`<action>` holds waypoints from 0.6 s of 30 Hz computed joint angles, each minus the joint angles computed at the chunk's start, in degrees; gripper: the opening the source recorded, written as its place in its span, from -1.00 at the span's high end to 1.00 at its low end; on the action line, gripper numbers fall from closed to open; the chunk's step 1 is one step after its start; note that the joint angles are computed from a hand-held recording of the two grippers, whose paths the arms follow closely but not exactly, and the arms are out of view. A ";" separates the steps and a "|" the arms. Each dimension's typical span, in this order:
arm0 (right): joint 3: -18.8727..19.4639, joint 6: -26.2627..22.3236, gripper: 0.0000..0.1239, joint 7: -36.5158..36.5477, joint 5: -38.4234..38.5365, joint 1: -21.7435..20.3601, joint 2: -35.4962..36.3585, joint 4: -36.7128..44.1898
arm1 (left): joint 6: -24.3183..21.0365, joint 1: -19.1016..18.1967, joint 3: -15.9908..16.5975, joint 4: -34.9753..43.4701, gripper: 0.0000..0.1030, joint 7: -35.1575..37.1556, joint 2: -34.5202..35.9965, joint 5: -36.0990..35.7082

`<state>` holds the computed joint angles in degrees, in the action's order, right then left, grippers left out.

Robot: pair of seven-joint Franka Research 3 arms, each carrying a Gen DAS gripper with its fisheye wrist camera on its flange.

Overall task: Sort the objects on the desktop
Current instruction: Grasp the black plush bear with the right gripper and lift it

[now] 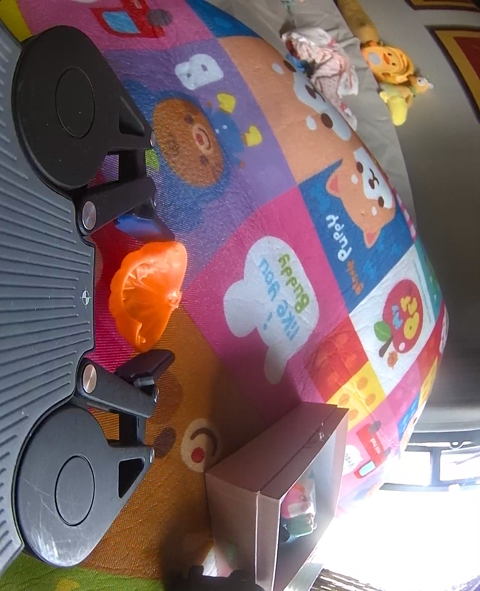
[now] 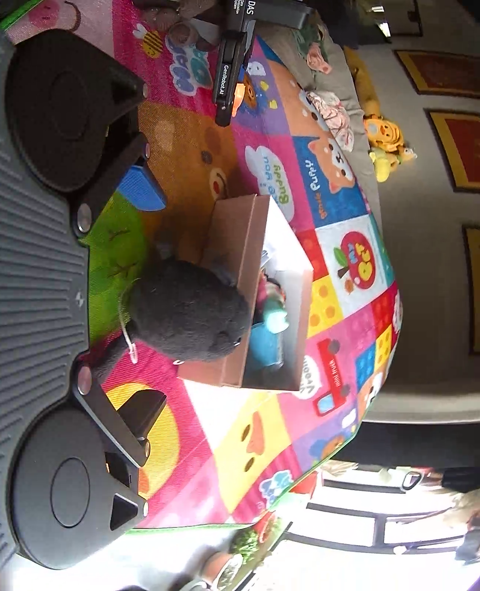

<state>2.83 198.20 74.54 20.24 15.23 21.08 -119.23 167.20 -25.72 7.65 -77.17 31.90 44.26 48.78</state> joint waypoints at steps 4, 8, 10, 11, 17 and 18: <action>0.83 0.69 -0.66 0.62 -0.75 -1.04 0.76 0.51 | 2.56 -0.43 0.12 -2.20 -0.23 -0.72 -1.56 0.89; 4.43 0.49 -0.66 4.20 -3.28 -5.00 1.83 2.22 | 9.66 2.05 -4.84 -6.05 -0.23 4.69 -3.68 -1.27; 6.23 -0.10 -0.66 7.06 -4.05 -7.01 2.42 3.16 | 12.43 4.51 -9.53 -7.72 -0.23 10.04 -4.09 -3.29; 6.96 -0.20 -0.66 8.46 -4.34 -7.85 2.64 3.44 | 13.09 5.56 -11.63 -8.32 -0.23 12.49 -4.13 -4.07; 12.23 0.86 -0.63 19.19 -7.35 -15.00 3.45 4.26 | 13.47 5.41 -14.27 -10.18 -0.47 19.33 -3.87 -7.65; 14.17 0.98 -0.56 21.63 -9.02 -17.45 3.59 4.25 | 14.04 4.38 -12.81 -10.68 -0.65 19.08 -4.16 -8.06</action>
